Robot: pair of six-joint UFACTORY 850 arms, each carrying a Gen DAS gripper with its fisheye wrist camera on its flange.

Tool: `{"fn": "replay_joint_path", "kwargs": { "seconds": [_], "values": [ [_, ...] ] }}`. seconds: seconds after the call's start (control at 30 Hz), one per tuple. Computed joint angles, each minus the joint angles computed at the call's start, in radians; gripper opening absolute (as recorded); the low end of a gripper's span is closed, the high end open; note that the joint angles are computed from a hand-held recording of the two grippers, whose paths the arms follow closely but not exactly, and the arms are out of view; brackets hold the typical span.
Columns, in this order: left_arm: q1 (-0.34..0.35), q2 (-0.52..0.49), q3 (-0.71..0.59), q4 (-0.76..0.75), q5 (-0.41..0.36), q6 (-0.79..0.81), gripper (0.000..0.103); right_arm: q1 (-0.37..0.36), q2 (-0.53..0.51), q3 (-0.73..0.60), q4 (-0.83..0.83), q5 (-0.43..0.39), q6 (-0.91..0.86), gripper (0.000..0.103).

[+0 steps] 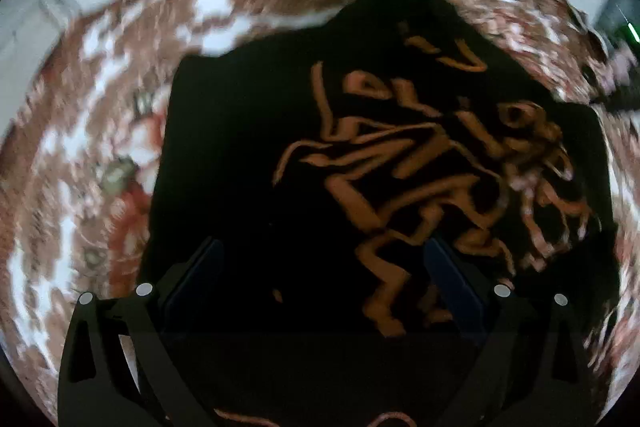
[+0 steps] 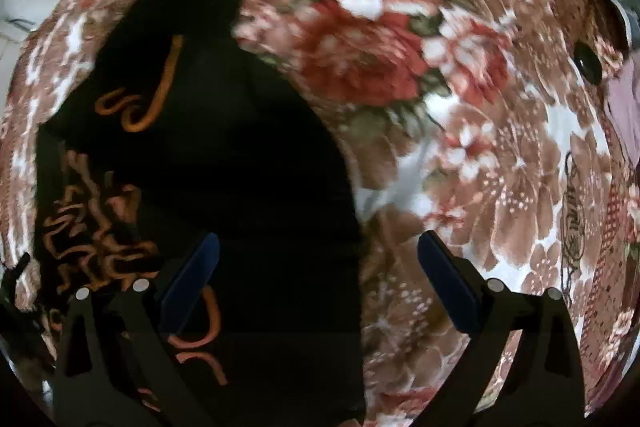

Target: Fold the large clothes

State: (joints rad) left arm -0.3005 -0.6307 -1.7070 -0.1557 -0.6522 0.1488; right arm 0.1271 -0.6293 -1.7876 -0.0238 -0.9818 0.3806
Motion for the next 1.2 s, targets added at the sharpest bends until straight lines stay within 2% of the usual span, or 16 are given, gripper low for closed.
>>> {"fn": "replay_joint_path", "kwargs": {
  "seconds": [0.13, 0.17, 0.2, 0.23, 0.27, 0.3, 0.33, 0.43, 0.63, 0.73, 0.9, 0.97, 1.0, 1.03, 1.17, 1.2],
  "values": [
    [0.003, -0.107, -0.116, -0.075, -0.125, 0.08, 0.086, -0.008, -0.006, 0.04, 0.011, 0.027, 0.009, 0.095],
    [-0.003, -0.116, -0.117, -0.071, -0.122, 0.094, 0.084, -0.013, -0.009, 0.051, 0.032, 0.039, -0.01, 0.081],
    [-0.012, -0.12, -0.113, -0.047, -0.101, 0.09, 0.074, -0.016, -0.011, 0.058, 0.066, 0.048, -0.034, 0.072],
    [-0.015, -0.12, -0.106, -0.037, -0.086, 0.081, 0.054, -0.019, -0.012, 0.065, 0.091, 0.056, -0.051, 0.053],
    [-0.013, -0.123, -0.107, -0.04, -0.081, 0.074, 0.043, -0.025, -0.012, 0.076, 0.135, 0.071, -0.084, 0.038],
    [-0.009, -0.122, -0.108, -0.054, -0.083, 0.072, 0.03, -0.026, -0.012, 0.084, 0.154, 0.083, -0.104, 0.033],
    [0.002, -0.125, -0.118, -0.1, -0.098, 0.089, 0.024, -0.024, -0.009, 0.092, 0.157, 0.096, -0.118, 0.026],
    [0.011, -0.123, -0.142, -0.138, -0.105, 0.121, 0.02, -0.018, 0.023, 0.125, 0.142, 0.158, -0.144, 0.019],
    [0.01, -0.101, -0.219, -0.097, -0.071, 0.13, 0.019, -0.017, 0.09, 0.112, 0.122, 0.21, -0.19, 0.018],
    [0.027, -0.151, -0.288, -0.111, -0.118, 0.125, 0.02, -0.001, 0.076, 0.091, 0.076, 0.206, -0.225, 0.018],
    [0.009, -0.204, -0.263, -0.054, -0.12, 0.127, 0.023, 0.02, 0.015, 0.147, -0.06, 0.267, -0.17, 0.022],
    [0.002, -0.186, -0.21, -0.041, -0.051, 0.112, 0.035, 0.016, 0.029, 0.198, -0.08, 0.329, -0.128, 0.032],
    [0.0, -0.183, -0.198, -0.021, -0.036, 0.09, 0.057, 0.013, 0.037, 0.213, -0.09, 0.346, -0.107, 0.036],
    [0.001, -0.181, -0.19, -0.02, -0.028, 0.085, 0.067, 0.018, 0.046, 0.227, -0.135, 0.355, -0.073, 0.045],
    [0.014, -0.129, -0.122, -0.053, 0.037, 0.132, 0.081, 0.049, 0.088, 0.267, -0.331, 0.358, 0.015, 0.069],
    [0.019, -0.113, -0.109, -0.066, 0.056, 0.145, 0.086, 0.049, 0.109, 0.279, -0.339, 0.36, 0.047, 0.071]
  ]
}}
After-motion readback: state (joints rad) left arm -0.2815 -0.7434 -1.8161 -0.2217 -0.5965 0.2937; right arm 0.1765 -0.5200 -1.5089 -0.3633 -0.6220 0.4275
